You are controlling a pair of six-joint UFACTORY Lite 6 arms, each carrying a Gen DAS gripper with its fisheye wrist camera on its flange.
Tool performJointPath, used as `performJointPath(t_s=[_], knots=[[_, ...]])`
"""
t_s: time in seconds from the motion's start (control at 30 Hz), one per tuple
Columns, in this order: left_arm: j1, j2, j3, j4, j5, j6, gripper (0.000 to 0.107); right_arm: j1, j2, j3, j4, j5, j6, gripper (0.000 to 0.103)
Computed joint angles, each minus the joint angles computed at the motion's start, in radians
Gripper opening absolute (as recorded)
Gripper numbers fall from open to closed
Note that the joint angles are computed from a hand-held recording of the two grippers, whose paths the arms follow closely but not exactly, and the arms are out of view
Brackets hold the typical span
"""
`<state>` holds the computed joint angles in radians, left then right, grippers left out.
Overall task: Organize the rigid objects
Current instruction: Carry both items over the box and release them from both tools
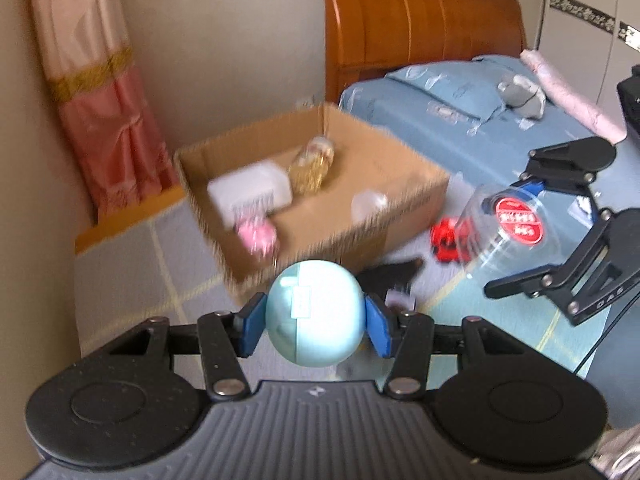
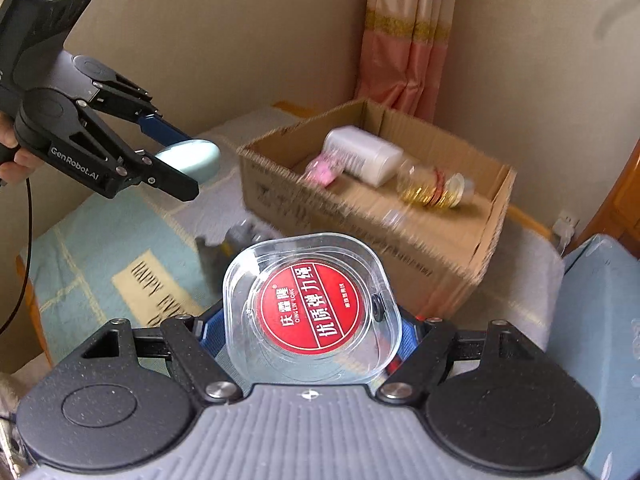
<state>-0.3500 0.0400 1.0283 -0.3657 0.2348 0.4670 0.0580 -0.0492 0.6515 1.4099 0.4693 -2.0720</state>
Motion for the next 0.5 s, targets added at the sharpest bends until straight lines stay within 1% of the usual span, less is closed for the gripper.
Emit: performJointPath(t_s=[0.1, 0.2, 0.37, 0.5], knots=[[0.001, 0.075, 0.122, -0.023, 0.023, 0.04, 0.052, -0.02, 0.023, 0.061, 0.004, 0.017, 0.0, 0.082], [0.0, 0.172, 0.253, 0.001, 0.031, 0.042, 0.052, -0.033, 0.064, 0.136, -0.004, 0.023, 0.015, 0.082], [0.012, 0.351, 0.463, -0.017, 0.065, 0.074, 0.052, -0.057, 0.186, 0.314, -0.046, 0.044, 0.073, 0.082], [0.022, 0.476, 0.588, -0.051, 0.097, 0.103, 0.052, -0.069, 0.293, 0.452, -0.077, 0.055, 0.126, 0.082]])
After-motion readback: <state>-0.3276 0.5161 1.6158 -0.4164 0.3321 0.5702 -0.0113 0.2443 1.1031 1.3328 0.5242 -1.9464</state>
